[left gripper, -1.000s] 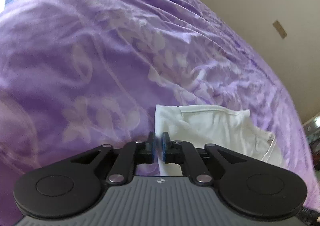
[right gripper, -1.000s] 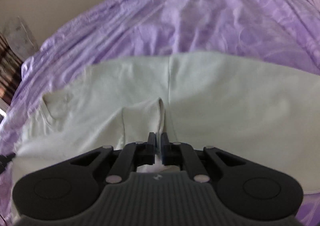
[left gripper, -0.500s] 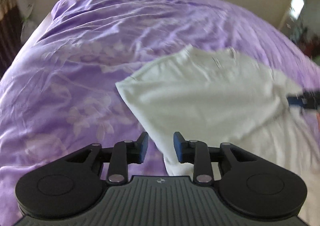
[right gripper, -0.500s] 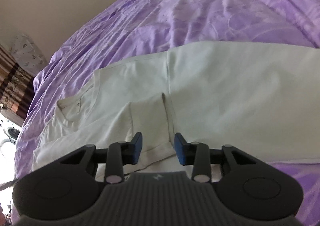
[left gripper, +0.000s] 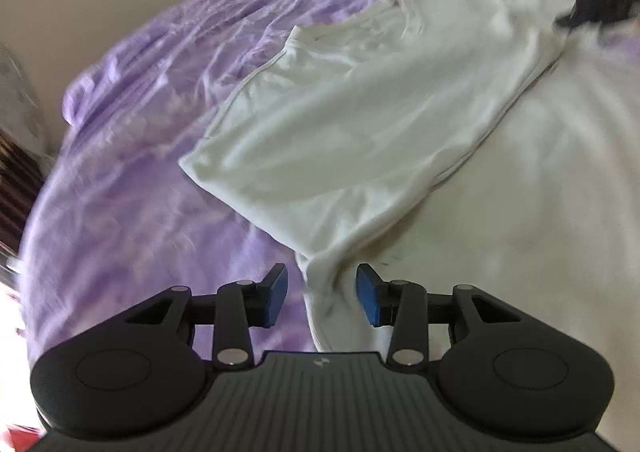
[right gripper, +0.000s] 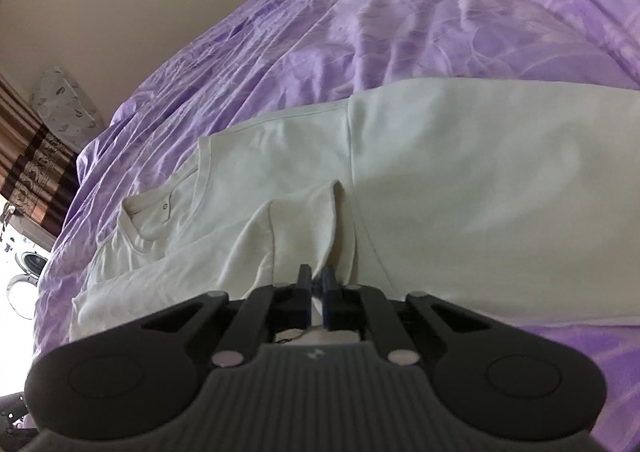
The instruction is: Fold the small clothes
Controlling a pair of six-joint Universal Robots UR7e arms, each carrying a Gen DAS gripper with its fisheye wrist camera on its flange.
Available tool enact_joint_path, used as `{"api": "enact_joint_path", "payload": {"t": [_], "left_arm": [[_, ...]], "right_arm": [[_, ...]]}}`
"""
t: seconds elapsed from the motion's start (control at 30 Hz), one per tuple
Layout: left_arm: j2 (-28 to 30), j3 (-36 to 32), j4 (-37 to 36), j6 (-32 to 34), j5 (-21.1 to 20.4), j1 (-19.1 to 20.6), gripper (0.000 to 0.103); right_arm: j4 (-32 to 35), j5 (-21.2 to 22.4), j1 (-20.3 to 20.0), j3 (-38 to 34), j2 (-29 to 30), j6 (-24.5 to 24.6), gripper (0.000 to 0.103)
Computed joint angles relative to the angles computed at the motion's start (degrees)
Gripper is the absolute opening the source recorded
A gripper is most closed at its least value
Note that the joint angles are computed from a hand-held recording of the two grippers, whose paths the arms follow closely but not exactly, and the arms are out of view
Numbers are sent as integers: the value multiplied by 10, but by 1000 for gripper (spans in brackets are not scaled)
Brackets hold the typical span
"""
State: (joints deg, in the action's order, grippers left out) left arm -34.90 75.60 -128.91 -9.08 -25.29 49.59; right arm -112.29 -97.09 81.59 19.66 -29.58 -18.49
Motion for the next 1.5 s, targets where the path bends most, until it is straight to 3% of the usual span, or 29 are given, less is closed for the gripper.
{"api": "enact_joint_path", "payload": {"t": [0.03, 0.07, 0.1, 0.17, 0.23, 0.3, 0.4, 0.5, 0.6, 0.7, 0.73, 0.8, 0.93, 1.1, 1.2, 1.33, 1.5], "left_arm": [[12, -8, 5, 8, 13, 1, 44], [22, -8, -14, 26, 27, 1, 24], [25, -6, -32, 38, 32, 1, 16], [17, 8, -75, 42, 27, -1, 6], [2, 28, -96, 35, 38, -5, 5], [-21, 40, -52, -32, 37, -4, 4], [-41, 55, -20, -88, 9, 2, 4], [-42, 51, 15, -136, -10, 6, 4], [-66, 56, 30, -171, -59, 10, 8], [-93, 45, 101, -249, -114, 18, 11], [-102, 49, 111, -260, -120, 18, 11], [-118, 59, 106, -257, -133, 15, 11], [-141, 84, -2, -240, -139, 5, 11], [-98, 35, -64, -186, -120, 6, 11], [-59, -5, -26, -194, -118, 14, 11], [-34, -50, 127, -279, -138, 35, 11], [-69, -10, 111, -306, -154, 27, 12]], "right_arm": [[0, -2, 1, -2, 2, 1, 0], [-1, -3, 2, -2, 2, 0, 0], [-1, -5, 4, -2, 1, -2, 0], [-29, 10, 4, 30, -19, -8, 0], [-59, 47, 2, 63, -45, -9, 0], [-48, 53, 1, 62, -52, -12, 0], [-6, 2, 1, 59, -46, -22, 0], [-23, -41, -5, 98, -53, -14, 0], [-33, -45, -9, 121, -63, -7, 0], [-51, -100, 2, 124, -64, -32, 0], [-36, -95, 0, 114, -62, -31, 0], [-11, -61, -5, 101, -65, -20, 0], [-40, -45, 5, 134, -83, -57, 0], [-78, -34, 21, 182, -100, -106, 1], [-90, -53, 24, 202, -102, -119, 4], [-75, -104, 23, 201, -93, -103, 4], [-82, -81, 13, 226, -129, -103, 5]]}}
